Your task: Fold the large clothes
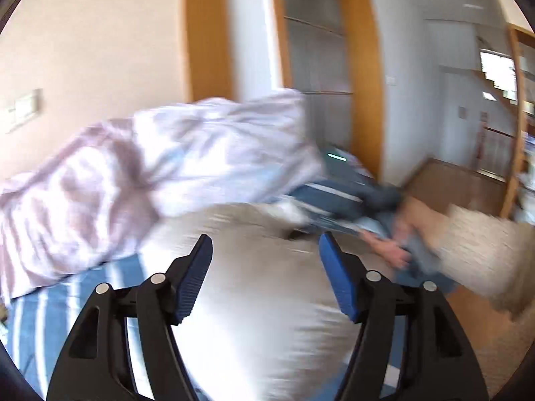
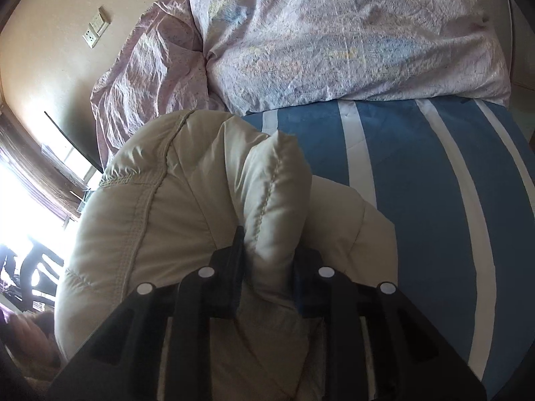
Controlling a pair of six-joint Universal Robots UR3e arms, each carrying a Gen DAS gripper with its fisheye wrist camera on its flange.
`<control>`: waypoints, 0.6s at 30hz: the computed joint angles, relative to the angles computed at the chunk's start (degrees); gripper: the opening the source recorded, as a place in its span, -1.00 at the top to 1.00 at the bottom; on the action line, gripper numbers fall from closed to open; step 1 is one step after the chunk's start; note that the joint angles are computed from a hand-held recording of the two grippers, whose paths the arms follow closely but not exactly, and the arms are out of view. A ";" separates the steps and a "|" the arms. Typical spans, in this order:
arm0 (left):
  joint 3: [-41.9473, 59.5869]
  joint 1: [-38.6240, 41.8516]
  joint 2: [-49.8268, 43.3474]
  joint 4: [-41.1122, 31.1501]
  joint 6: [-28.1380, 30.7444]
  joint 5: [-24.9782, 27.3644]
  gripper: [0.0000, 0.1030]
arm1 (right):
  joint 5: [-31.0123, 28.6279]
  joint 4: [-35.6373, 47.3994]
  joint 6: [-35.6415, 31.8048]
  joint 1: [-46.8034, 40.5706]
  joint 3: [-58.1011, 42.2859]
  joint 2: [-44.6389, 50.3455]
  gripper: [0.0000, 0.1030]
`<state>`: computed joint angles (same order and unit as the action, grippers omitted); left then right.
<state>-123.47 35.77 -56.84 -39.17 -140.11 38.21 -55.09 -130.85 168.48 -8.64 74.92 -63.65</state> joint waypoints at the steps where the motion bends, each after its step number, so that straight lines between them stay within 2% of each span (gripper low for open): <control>1: 2.11 -1.03 -4.29 3.93 -3.04 2.98 -0.31 | -0.91 -4.20 0.28 0.38 2.97 -0.62 0.50; 3: 7.36 -5.16 -14.55 10.46 -9.34 9.82 -0.31 | -3.37 -12.85 0.95 1.40 8.54 -1.66 0.48; 6: 16.23 -7.28 -24.40 8.55 -13.21 12.70 -0.31 | -2.42 -17.54 3.21 0.84 11.63 -2.19 0.47; 9: 24.34 -11.03 -33.56 8.33 -16.51 16.68 -0.31 | -4.28 -17.56 5.65 0.69 12.26 -4.48 0.20; 12: 23.78 -13.82 -35.45 10.04 -17.34 20.36 -0.31 | -5.82 -19.99 7.65 0.49 14.08 -8.59 0.12; 15: 22.20 -15.04 -37.81 13.73 -18.30 21.29 -0.31 | -8.75 -28.28 11.16 1.02 17.60 -13.11 0.12; 18: 21.39 -15.75 -38.73 16.27 -17.84 22.10 -0.32 | -10.59 -27.81 8.24 3.74 14.41 -12.95 0.12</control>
